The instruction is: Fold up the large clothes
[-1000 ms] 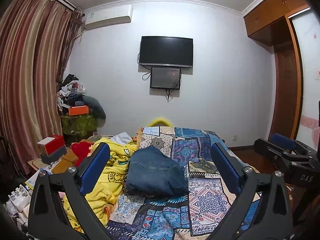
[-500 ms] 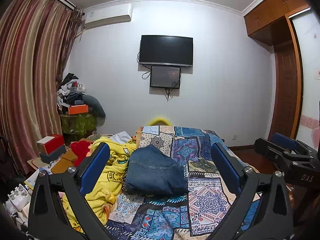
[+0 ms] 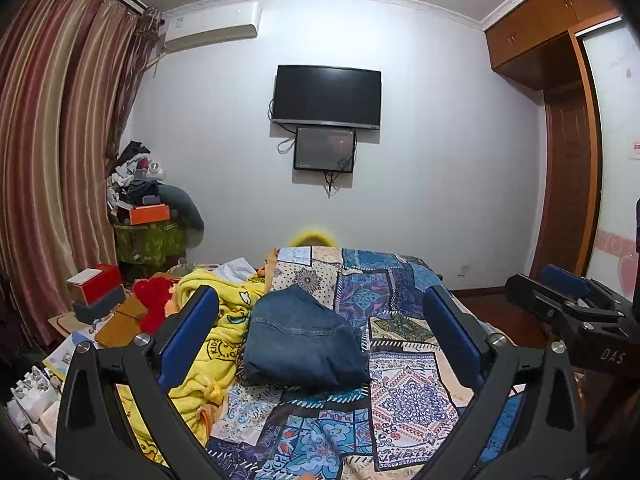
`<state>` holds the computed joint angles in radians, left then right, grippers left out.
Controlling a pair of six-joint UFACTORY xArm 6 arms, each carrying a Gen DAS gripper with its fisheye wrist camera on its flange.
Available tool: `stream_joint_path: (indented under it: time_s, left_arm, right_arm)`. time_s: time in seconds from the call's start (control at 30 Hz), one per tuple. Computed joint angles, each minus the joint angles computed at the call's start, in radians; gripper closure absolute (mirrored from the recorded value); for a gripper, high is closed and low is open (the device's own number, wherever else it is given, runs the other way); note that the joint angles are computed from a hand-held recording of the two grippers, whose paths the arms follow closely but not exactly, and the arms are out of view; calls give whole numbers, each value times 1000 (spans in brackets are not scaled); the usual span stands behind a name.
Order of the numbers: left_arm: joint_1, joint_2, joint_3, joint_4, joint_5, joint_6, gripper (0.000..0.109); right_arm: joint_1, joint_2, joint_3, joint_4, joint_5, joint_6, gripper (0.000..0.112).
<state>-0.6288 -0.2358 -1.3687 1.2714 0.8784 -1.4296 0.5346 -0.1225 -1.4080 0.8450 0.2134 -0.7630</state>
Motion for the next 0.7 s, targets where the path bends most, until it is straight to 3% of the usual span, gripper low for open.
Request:
stream_joint_path:
  time_s: [0.7]
  left_arm:
    - [31, 1, 8, -40, -52, 33, 6]
  right_arm:
    - [-10, 25, -17, -71, 30, 75, 9]
